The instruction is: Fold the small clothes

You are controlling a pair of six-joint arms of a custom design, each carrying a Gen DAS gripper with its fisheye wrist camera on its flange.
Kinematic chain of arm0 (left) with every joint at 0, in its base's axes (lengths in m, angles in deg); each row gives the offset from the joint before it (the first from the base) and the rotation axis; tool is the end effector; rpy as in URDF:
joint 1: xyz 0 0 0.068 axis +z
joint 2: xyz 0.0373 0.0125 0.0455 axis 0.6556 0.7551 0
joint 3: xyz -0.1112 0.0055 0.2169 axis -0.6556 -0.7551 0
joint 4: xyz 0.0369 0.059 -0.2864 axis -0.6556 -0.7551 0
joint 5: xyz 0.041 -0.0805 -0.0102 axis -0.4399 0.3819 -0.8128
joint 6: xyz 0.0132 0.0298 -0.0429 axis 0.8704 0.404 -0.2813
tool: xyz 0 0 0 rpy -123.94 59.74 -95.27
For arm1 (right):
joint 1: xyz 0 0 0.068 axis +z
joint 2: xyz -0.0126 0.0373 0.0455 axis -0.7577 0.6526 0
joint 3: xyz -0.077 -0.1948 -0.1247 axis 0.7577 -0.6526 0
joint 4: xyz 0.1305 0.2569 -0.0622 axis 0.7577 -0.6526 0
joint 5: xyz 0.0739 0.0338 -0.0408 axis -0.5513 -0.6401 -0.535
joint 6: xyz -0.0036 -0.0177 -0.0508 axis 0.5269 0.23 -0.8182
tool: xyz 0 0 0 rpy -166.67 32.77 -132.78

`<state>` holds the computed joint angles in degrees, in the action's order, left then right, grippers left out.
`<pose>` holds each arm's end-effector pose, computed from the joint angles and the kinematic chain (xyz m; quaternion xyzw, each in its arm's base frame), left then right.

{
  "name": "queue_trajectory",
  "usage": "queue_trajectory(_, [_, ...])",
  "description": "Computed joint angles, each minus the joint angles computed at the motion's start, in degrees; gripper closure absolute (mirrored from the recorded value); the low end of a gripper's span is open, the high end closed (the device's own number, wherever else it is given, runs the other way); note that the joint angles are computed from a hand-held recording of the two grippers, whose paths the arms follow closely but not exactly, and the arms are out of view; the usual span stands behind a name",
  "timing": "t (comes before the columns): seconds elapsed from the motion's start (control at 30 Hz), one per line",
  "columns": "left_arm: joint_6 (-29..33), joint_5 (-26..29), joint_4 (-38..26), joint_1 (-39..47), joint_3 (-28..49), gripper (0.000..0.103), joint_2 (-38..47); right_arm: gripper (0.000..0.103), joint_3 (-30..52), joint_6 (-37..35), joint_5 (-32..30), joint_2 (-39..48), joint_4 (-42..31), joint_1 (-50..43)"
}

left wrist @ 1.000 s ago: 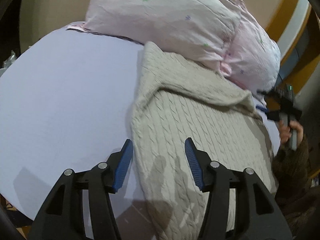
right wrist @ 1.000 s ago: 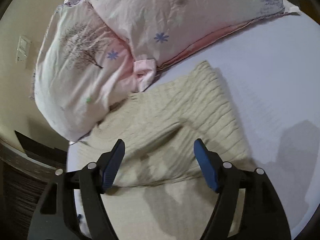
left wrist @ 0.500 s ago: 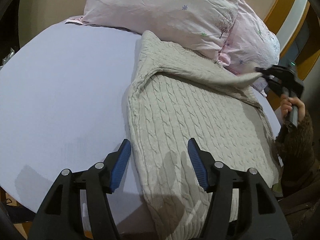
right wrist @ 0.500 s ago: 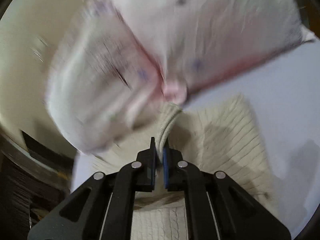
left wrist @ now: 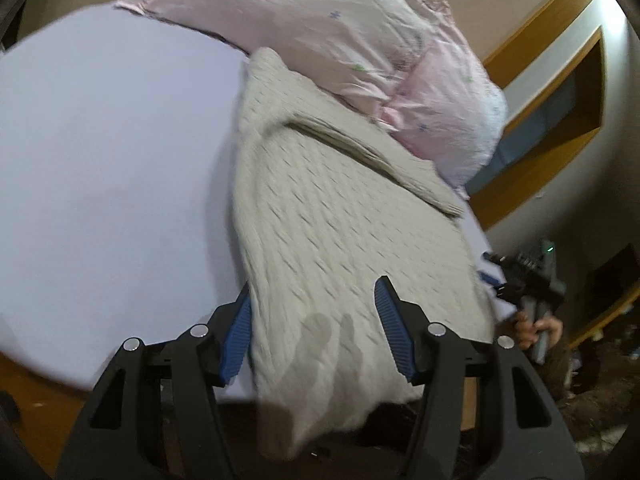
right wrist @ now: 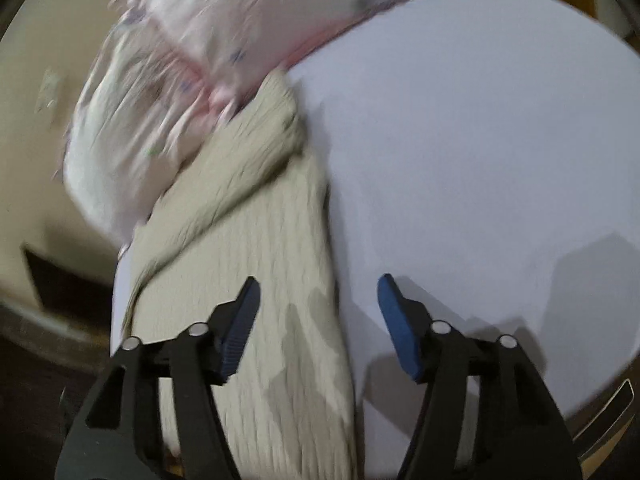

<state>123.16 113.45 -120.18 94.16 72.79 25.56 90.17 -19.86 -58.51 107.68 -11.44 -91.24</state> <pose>0.1466 0.1488 0.0538 0.0220 0.8884 -0.3472 0.2995 0.1767 -0.1257 0.0970 0.1809 0.9087 0.3110 0.2115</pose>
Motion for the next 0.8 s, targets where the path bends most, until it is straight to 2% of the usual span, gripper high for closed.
queue_trajectory(0.07, [5.51, -0.66, -4.80, 1.79, 0.96, 0.056, 3.24, 0.051, 0.66, -13.55, -3.31, 3.47, -10.86, -3.23])
queue_trajectory(0.13, [8.70, -1.15, -7.66, 3.21, 1.75, 0.060, 5.65, 0.051, 2.09, -30.53, -2.60, 9.53, -21.66, -8.83])
queue_trajectory(0.17, [9.60, -1.62, -8.72, 3.51, 2.27, 0.067, 6.93, 0.053, 2.65, -35.18, -1.98, 11.92, -24.36, -10.58])
queue_trajectory(0.2, [9.78, -2.07, -9.16, 3.33, 2.54, 0.077, 8.01, 0.060, 3.38, -39.22, -0.97, 14.92, -26.63, -12.03])
queue_trajectory(0.23, [9.59, -2.32, -9.19, 2.69, 2.53, 0.083, 8.43, 0.081, 3.57, -41.16, 0.12, 16.95, -27.51, -12.29])
queue_trajectory(0.27, [9.26, -2.26, -9.22, 2.03, 2.57, 0.093, 8.39, 0.096, 2.95, -39.88, -0.61, 16.10, -26.65, -10.77])
queue_trajectory(0.3, [9.40, -1.54, -10.31, 0.75, 2.92, 0.096, 8.08, 0.096, 3.11, -40.18, -1.53, 16.22, -26.94, -10.17])
queue_trajectory(0.37, [9.19, 0.96, -12.48, -1.32, 3.71, 0.097, 5.52, 0.096, 5.57, -40.04, -8.54, 15.84, -28.53, -7.47])
queue_trajectory(0.43, [3.30, 5.15, -11.30, -5.12, 5.18, 0.097, -0.84, 0.096, 9.28, -33.98, -16.45, 14.44, -25.63, -3.44])
queue_trajectory(0.47, [-1.63, 6.98, -8.29, -7.09, 5.88, 0.097, -3.57, 0.096, 11.68, -26.30, -21.28, 14.38, -20.26, -0.90])
queue_trajectory(0.5, [-13.88, 9.25, 1.27, -10.99, 6.36, 0.097, -7.52, 0.096, 12.83, -16.74, -23.74, 14.20, -12.63, 1.18])
queue_trajectory(0.53, [-21.29, 9.50, 7.75, -12.90, 6.41, 0.097, -8.93, 0.096, 13.51, -4.53, -25.68, 14.61, -2.04, 3.11])
queue_trajectory(0.57, [-32.46, 8.83, 18.21, -16.08, 6.49, 0.097, -9.64, 0.096, 13.24, 15.04, -26.61, 15.86, 16.32, 5.69])
queue_trajectory(0.6, [-45.94, 6.63, 31.26, -20.05, 7.84, 0.097, -7.48, 0.096, 13.20, 28.58, -25.52, 17.99, 30.19, 8.02])
queue_trajectory(0.63, [-54.95, 3.31, 40.30, -23.16, 9.88, 0.097, -4.03, 0.096, 14.62, 40.90, -23.00, 22.18, 42.83, 10.18])
queue_trajectory(0.67, [-61.28, -0.79, 46.81, -26.06, 12.54, 0.097, -0.08, 0.096, 17.57, 48.34, -19.46, 26.81, 49.57, 12.20])
queue_trajectory(0.7, [-65.93, -5.15, 51.44, -28.87, 16.22, 0.097, 4.84, 0.096, 20.53, 51.66, -16.06, 30.38, 51.56, 13.87])
queue_trajectory(0.73, [-68.29, -8.73, 52.98, -31.04, 20.39, 0.097, 9.64, 0.096, 24.53, 53.33, -12.50, 34.05, 51.12, 15.66])
queue_trajectory(0.77, [-69.60, -12.28, 52.89, -33.08, 24.89, 0.097, 14.49, 0.096, 29.25, 54.37, -8.93, 38.37, 48.51, 17.24])
queue_trajectory(0.8, [-70.44, -16.22, 50.02, -35.39, 31.04, 0.097, 20.25, 0.096, 32.77, 55.19, -7.00, 41.62, 46.54, 18.28])
